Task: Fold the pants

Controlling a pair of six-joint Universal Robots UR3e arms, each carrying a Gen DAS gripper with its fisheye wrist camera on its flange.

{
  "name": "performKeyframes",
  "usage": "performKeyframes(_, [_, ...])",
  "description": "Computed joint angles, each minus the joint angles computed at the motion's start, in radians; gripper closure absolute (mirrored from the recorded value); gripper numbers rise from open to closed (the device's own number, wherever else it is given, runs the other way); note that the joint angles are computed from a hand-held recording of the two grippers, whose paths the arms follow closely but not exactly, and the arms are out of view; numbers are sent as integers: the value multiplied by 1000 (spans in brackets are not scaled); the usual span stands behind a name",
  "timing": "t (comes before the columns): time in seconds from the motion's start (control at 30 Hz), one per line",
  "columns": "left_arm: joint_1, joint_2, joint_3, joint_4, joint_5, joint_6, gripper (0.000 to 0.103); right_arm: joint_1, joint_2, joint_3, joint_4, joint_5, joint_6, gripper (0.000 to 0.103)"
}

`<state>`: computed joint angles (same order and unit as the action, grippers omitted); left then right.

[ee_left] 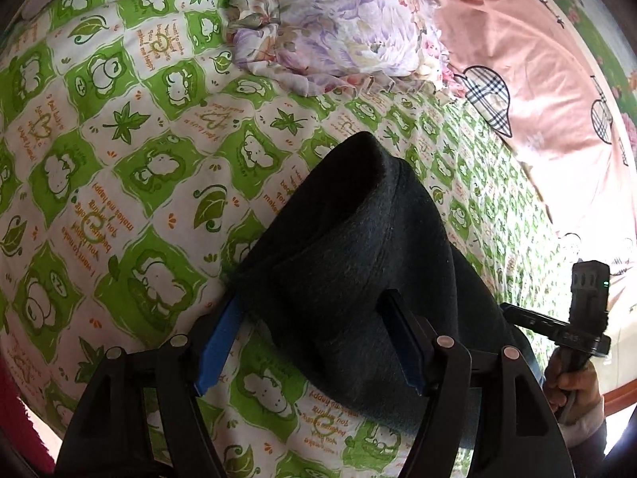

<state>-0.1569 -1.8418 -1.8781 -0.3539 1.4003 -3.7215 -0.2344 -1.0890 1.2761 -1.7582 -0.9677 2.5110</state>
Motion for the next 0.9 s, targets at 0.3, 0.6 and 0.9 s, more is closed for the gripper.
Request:
performKeyframes(0.3, [-62,-81,101,-9,81,18,40,21,-50,98,-58,-4,-13,77])
performKeyframes(0.6, [-47,164,-148,277,-23,127,82,53,-531,568,-680,-143,131,98])
performKeyframes(0.9, [-89,114,-69,203,116,213,83,228,-422,666,-1002,-374,268,98])
